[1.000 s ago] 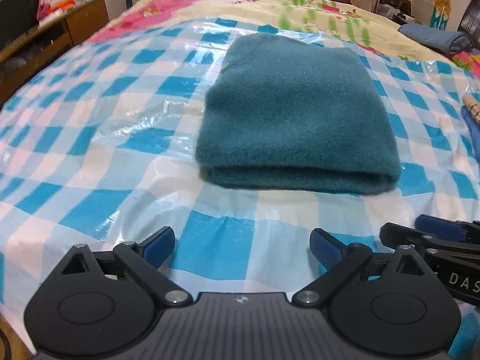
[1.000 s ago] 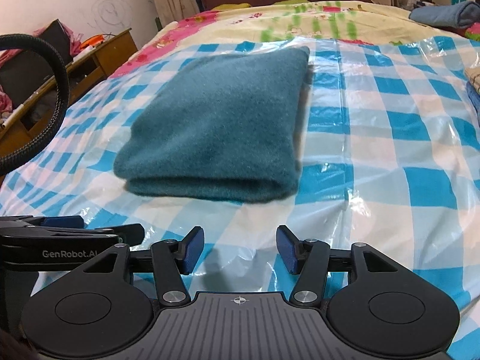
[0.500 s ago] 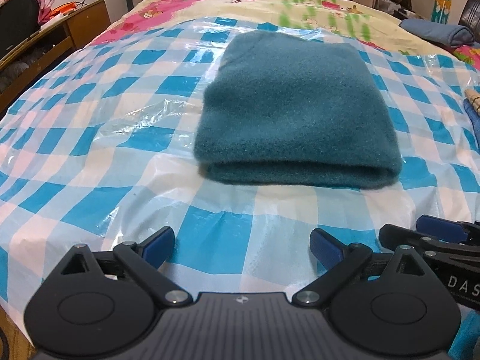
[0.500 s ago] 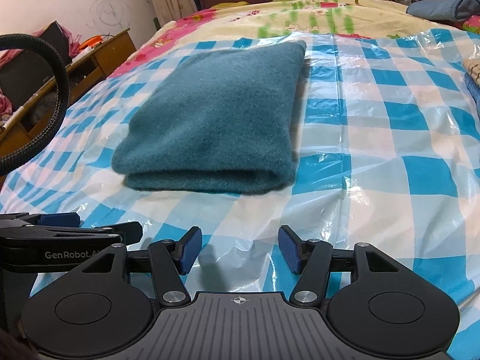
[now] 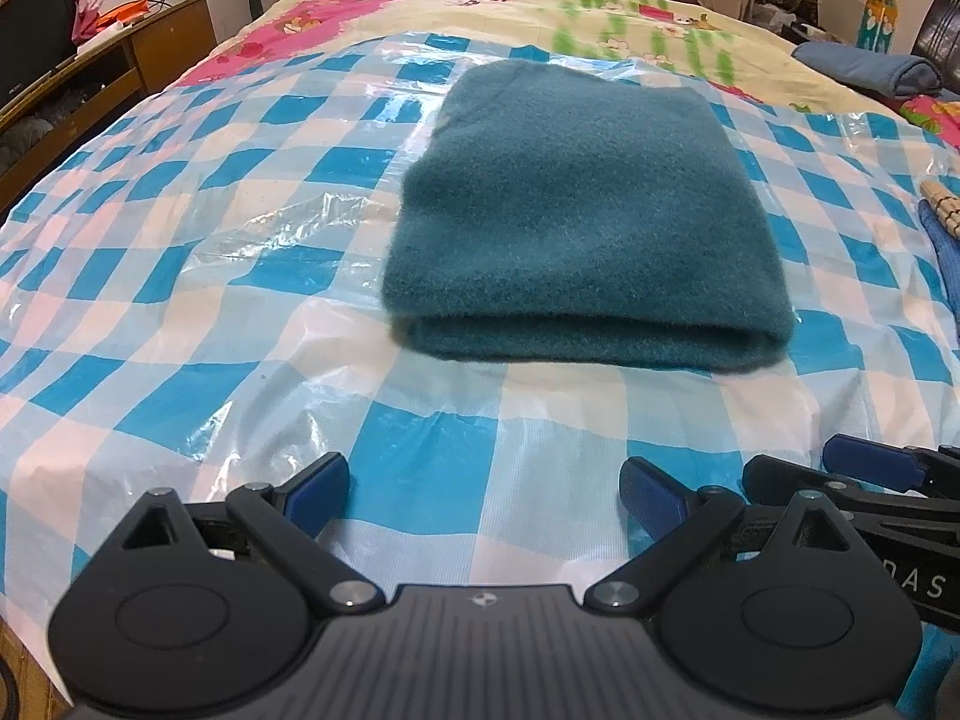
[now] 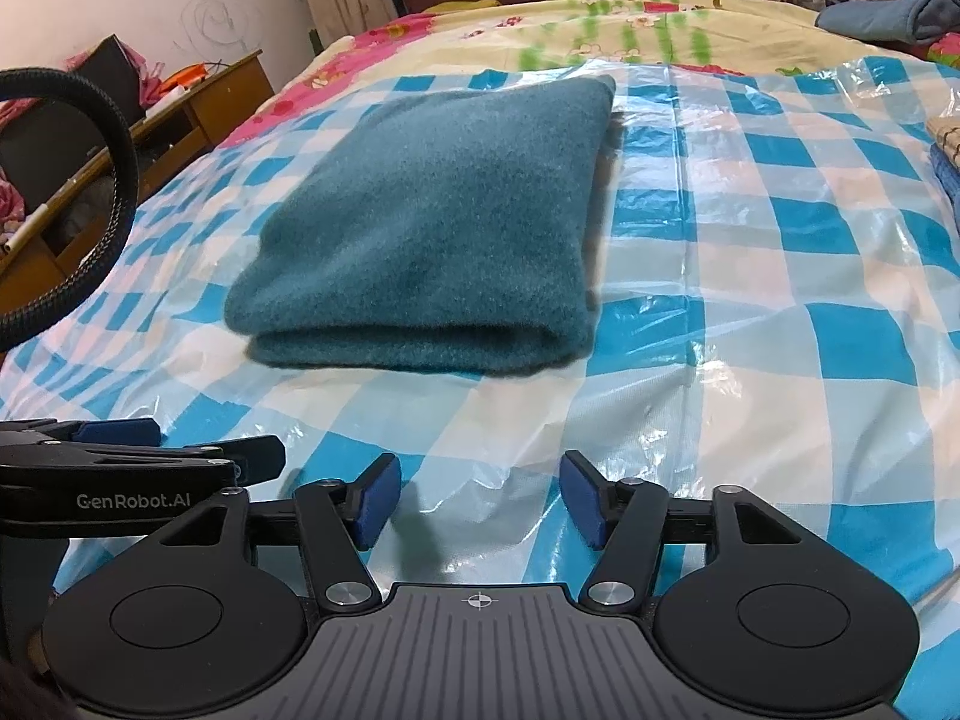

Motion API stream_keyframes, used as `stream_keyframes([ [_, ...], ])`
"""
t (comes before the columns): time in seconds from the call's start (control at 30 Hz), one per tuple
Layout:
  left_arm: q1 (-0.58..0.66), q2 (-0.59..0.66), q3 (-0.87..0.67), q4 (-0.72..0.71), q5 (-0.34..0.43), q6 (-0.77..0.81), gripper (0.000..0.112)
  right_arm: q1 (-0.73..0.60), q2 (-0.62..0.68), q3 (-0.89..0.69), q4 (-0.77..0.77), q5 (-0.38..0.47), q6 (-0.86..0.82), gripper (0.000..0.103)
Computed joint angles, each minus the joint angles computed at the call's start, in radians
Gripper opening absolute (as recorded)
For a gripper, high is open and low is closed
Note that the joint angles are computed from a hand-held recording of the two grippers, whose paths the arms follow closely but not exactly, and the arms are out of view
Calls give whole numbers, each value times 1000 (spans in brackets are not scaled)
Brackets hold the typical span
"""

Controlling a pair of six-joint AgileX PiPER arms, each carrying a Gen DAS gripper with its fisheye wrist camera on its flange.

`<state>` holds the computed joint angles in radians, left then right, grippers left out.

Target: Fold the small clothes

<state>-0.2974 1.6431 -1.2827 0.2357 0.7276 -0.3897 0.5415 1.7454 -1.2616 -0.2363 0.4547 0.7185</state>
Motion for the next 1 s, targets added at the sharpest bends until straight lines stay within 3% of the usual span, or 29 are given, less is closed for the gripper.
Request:
stream_keyframes([
  [1.0,0,-13,25,-12,-22,18,102,-5,-1,-4,-19,10,24,63],
])
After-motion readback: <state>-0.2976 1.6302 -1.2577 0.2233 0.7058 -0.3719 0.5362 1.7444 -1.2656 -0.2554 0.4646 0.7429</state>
